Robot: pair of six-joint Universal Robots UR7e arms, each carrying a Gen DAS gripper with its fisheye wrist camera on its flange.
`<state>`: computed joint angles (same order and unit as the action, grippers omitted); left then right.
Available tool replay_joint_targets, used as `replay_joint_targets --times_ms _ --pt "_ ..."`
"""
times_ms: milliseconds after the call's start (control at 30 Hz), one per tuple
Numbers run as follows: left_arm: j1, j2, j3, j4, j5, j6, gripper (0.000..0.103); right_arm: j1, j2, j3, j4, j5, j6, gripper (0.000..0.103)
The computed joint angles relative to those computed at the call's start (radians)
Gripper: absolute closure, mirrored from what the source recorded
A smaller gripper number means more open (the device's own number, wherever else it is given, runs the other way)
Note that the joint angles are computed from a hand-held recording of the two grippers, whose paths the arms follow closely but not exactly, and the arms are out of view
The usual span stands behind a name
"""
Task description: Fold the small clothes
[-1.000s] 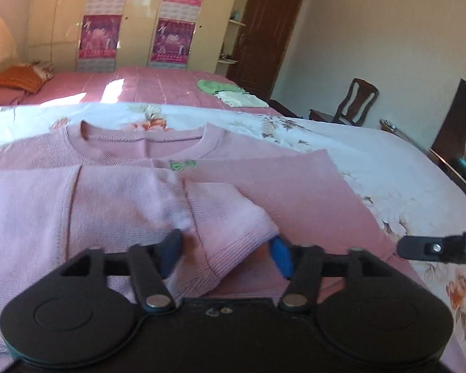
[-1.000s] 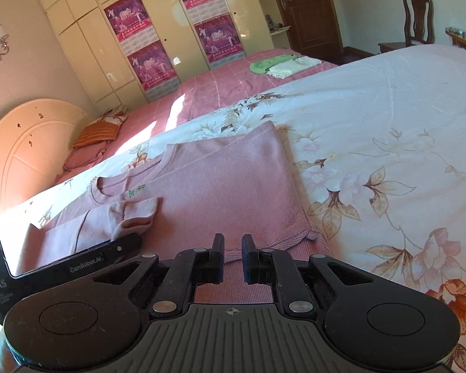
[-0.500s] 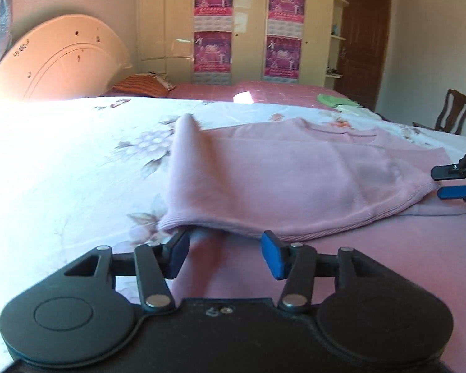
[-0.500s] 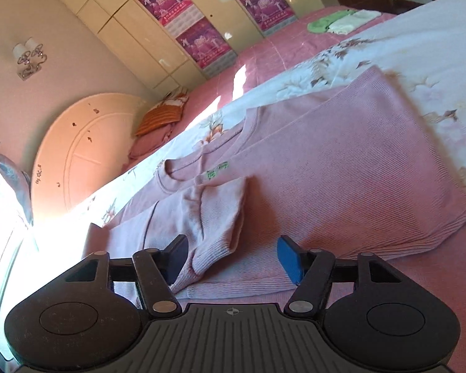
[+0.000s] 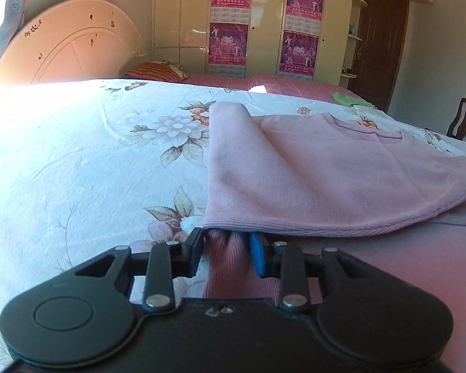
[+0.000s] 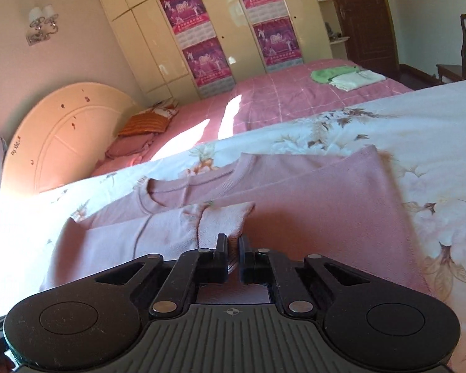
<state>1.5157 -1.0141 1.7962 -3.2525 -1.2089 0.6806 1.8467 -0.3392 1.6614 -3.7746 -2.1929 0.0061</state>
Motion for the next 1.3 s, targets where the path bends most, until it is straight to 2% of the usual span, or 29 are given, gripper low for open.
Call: replay_joint_targets --times_ms 67,200,300,333,367,433,500,533,600,700,733,800,833,867,933,967,1000,1100,1200,1300 --pt "0.003 -0.005 -0.001 0.014 -0.007 -0.002 0.073 -0.012 0.005 0.001 0.03 -0.002 0.007 0.097" --pt "0.013 -0.026 0.001 0.049 -0.023 0.014 0.073 -0.016 0.026 0.0 0.005 -0.012 -0.005 0.097" --pt "0.032 -0.066 0.015 0.075 -0.086 0.005 0.076 -0.017 0.024 0.014 -0.013 -0.003 -0.002 0.097" --pt "0.038 -0.08 0.023 0.062 -0.132 0.009 0.075 -0.018 0.02 0.021 -0.02 0.012 -0.012 0.097" --pt "0.038 -0.085 0.023 0.052 -0.157 0.016 0.071 -0.017 0.013 0.029 -0.029 0.028 -0.023 0.097" --pt "0.034 -0.076 0.0 0.055 -0.204 0.019 0.07 -0.016 0.0 0.032 -0.04 0.036 -0.035 0.094" --pt "0.028 -0.043 -0.058 0.099 -0.241 0.007 0.066 -0.027 -0.003 0.022 -0.063 0.051 -0.04 0.049" --pt "0.023 -0.022 -0.092 0.132 -0.251 0.006 0.065 -0.037 -0.007 0.015 -0.055 0.072 -0.033 0.048" --pt "0.016 0.027 -0.152 0.154 -0.265 0.003 0.064 -0.059 -0.017 -0.012 0.001 0.114 -0.01 0.048" --pt "0.011 0.099 -0.248 0.208 -0.268 -0.045 0.064 -0.077 -0.001 -0.077 0.081 0.106 -0.006 0.051" --pt "0.013 0.118 -0.271 0.221 -0.273 -0.063 0.064 -0.084 0.003 -0.093 0.109 0.11 -0.002 0.057" --pt "0.012 0.144 -0.306 0.247 -0.266 -0.084 0.064 -0.091 0.007 -0.106 0.144 0.129 -0.018 0.084" --pt "0.012 0.152 -0.317 0.254 -0.257 -0.084 0.064 -0.089 0.01 -0.113 0.16 0.129 -0.046 0.092" --pt "0.012 0.159 -0.321 0.253 -0.251 -0.08 0.064 -0.08 0.022 -0.12 0.134 0.115 -0.091 0.096" --pt "0.012 0.171 -0.335 0.259 -0.238 -0.075 0.064 -0.051 0.051 -0.123 -0.032 0.084 -0.192 0.097" --pt "0.013 0.178 -0.343 0.261 -0.227 -0.072 0.064 -0.045 0.056 -0.111 -0.117 0.096 -0.198 0.097" --pt "0.014 0.184 -0.351 0.266 -0.216 -0.071 0.062 -0.038 0.063 -0.111 -0.161 0.077 -0.199 0.097" --pt "0.017 0.196 -0.365 0.275 -0.18 -0.083 0.062 -0.033 0.086 -0.14 -0.101 -0.024 -0.225 0.097" --pt "0.015 0.199 -0.366 0.249 -0.196 -0.059 0.057 -0.04 0.101 -0.132 -0.147 -0.02 -0.226 0.097" --pt "0.009 0.224 -0.396 0.258 -0.175 -0.02 0.053 -0.047 0.104 -0.141 -0.085 -0.032 -0.199 0.097"
